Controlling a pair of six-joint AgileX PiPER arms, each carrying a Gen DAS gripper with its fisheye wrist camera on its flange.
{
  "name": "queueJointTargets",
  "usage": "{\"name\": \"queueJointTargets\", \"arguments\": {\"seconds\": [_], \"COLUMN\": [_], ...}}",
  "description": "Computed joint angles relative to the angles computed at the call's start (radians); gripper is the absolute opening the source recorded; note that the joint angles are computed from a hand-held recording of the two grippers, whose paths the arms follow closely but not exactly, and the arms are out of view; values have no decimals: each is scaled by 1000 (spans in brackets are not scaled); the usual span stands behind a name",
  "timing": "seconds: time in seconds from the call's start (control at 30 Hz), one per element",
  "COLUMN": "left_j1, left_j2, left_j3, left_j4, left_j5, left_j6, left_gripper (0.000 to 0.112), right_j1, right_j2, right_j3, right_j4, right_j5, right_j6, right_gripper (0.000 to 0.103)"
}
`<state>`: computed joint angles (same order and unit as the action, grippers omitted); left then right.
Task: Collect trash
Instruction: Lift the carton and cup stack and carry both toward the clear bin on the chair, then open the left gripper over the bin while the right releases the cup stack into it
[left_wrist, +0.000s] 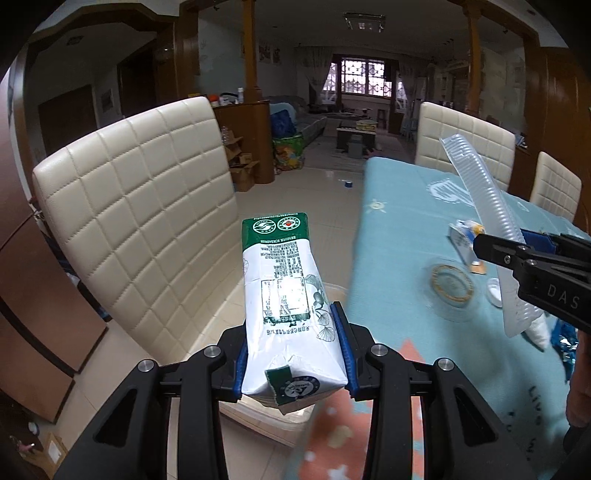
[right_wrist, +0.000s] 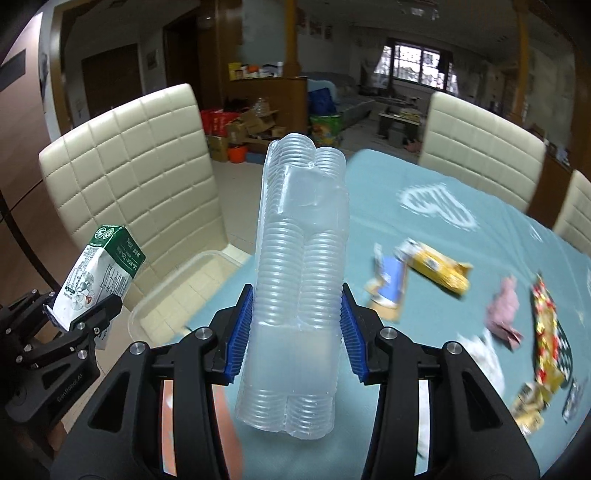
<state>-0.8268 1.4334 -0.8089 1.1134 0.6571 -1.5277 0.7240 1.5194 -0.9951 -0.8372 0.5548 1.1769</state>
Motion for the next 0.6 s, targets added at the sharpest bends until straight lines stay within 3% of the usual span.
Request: {"name": "queueJointTargets", "arguments": {"seconds": [0.3,0.43,0.5,0.53,0.6], "left_j1": [148,220,244,238,238], "left_j2": [64,103,115,125,126], "left_j3": [-27,-59,-69,-75,-56], "left_j4": [85,63,28,35,131], "left_j5": [-56,-129,-154,-136,-134], "left_j6": [-16,21,46,29,-71], "left_gripper": [37,38,56,81,87], "right_j1": [6,22,32,33,29], "right_j2": [193,243,261,265,277], "right_j3": [-217,-281,-300,-302,-312], "right_j4": [72,54,37,35,57], "right_j5": [38,63,74,75,70], "right_j6": [-111,-109,-100,-99,-120], "right_gripper": [49,50,50,51,53]}}
